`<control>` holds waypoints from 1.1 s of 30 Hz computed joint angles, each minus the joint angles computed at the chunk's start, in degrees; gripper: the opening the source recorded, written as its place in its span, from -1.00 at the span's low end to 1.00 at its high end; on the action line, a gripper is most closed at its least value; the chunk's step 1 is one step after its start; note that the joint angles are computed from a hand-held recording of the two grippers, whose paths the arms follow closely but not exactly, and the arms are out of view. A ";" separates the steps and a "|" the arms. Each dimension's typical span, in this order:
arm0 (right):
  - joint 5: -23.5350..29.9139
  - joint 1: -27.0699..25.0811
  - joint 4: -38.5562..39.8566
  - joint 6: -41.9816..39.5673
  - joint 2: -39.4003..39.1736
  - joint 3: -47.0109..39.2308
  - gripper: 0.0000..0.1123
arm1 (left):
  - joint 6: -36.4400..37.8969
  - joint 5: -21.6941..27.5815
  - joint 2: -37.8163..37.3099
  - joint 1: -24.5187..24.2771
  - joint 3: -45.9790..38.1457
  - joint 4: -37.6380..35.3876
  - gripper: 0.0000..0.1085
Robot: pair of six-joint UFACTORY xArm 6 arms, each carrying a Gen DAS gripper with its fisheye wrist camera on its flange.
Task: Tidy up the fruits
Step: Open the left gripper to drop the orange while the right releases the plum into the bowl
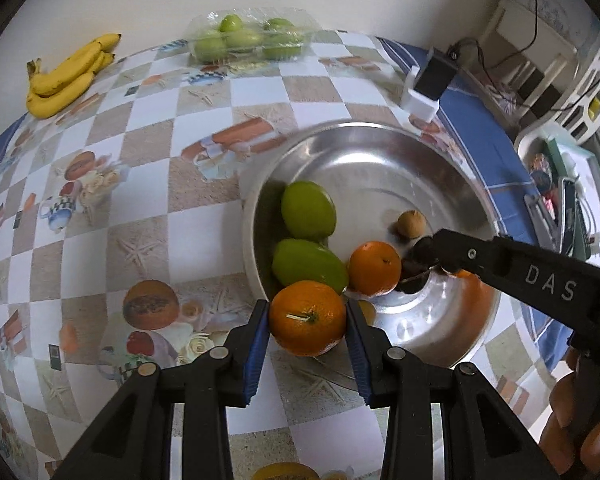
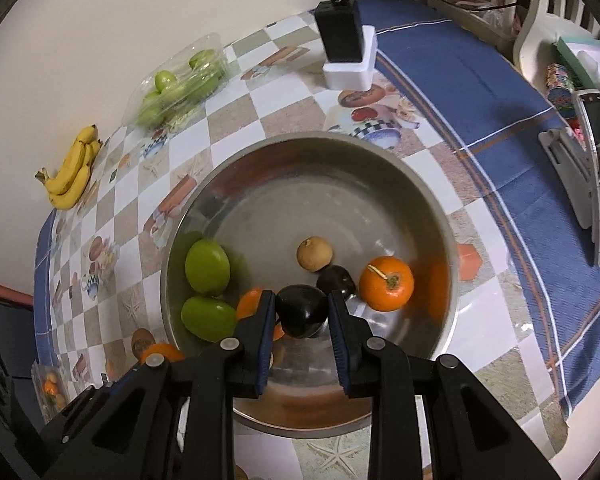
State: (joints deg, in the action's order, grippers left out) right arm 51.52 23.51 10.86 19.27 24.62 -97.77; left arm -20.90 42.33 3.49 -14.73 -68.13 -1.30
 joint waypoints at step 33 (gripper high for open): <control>-0.64 0.61 0.95 0.17 2.11 -1.05 -0.30 | 1.76 -2.11 0.85 -0.05 -0.07 -1.84 -0.01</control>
State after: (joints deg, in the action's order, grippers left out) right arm 50.88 24.11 11.81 19.43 26.74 -98.82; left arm -19.14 40.22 4.34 -14.78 -68.19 -3.13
